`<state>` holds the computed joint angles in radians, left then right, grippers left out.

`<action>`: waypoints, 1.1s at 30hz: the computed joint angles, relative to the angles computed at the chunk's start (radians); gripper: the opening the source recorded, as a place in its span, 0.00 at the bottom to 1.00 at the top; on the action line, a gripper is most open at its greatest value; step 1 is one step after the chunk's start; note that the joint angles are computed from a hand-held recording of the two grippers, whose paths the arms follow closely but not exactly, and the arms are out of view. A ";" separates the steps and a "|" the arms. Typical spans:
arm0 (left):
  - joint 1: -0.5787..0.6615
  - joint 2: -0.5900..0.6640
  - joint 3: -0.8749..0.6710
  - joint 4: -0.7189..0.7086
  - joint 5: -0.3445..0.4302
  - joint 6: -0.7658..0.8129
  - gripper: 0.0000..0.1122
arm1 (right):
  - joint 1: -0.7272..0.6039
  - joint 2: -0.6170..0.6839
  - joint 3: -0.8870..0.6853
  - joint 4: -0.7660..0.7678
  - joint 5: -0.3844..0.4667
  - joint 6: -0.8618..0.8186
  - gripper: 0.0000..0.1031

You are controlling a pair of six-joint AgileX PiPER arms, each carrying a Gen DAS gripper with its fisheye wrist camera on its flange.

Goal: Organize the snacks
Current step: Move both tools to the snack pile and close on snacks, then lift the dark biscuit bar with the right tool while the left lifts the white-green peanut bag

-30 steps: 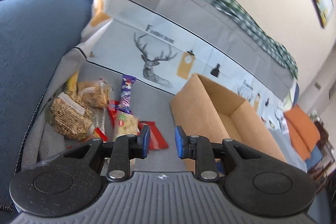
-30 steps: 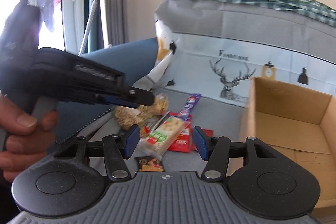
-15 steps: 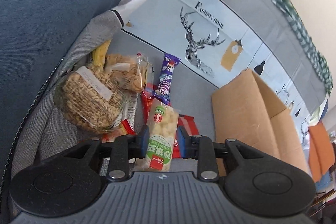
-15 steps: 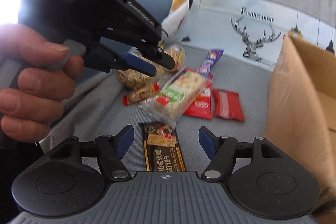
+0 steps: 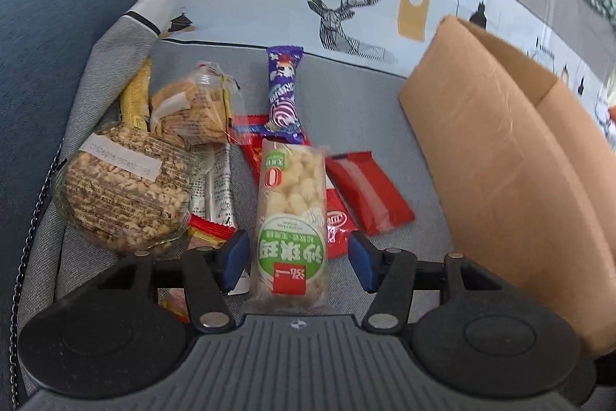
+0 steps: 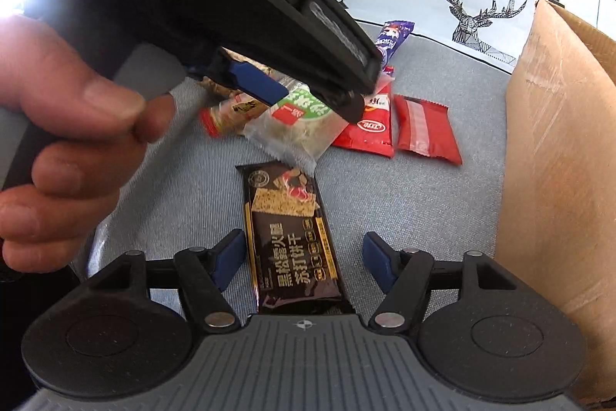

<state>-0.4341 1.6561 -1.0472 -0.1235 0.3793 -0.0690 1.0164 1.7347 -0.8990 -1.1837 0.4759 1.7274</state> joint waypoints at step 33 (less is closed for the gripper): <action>0.070 -0.063 -0.006 -0.065 0.271 -0.068 0.48 | 0.071 -0.139 0.083 0.126 0.051 -0.075 0.46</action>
